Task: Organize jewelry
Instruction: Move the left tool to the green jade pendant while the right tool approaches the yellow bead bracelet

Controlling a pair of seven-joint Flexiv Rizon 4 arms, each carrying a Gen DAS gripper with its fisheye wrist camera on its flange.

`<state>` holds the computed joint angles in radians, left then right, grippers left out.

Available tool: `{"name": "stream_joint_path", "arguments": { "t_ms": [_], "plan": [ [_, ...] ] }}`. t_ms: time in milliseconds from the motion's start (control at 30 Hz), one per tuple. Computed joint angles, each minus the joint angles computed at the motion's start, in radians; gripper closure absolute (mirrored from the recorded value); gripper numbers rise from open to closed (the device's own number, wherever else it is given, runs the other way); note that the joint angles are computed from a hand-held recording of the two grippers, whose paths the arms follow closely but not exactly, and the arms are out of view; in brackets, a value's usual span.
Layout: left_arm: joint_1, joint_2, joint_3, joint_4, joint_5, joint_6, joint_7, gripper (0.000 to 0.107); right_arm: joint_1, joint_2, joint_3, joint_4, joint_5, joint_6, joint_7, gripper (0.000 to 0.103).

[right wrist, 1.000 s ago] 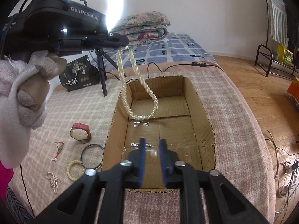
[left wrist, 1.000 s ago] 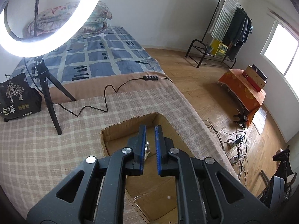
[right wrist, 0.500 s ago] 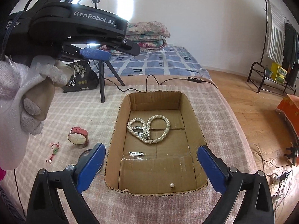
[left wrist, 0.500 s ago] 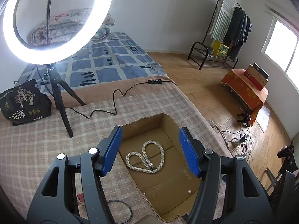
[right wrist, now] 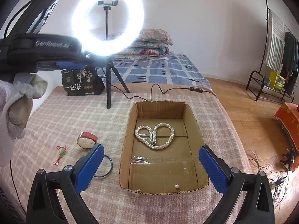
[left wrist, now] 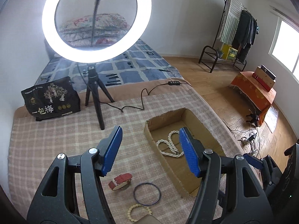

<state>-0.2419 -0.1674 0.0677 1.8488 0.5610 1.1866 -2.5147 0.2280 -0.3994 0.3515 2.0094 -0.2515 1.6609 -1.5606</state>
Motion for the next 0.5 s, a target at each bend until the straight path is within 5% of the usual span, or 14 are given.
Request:
{"name": "stream_joint_path", "arguments": {
  "t_ms": [500],
  "plan": [
    [0.119,0.329,-0.066,0.307,0.123,-0.043,-0.129,0.042,0.137,0.038,-0.102,0.113,-0.074,0.165,0.008,0.001]
  ]
}}
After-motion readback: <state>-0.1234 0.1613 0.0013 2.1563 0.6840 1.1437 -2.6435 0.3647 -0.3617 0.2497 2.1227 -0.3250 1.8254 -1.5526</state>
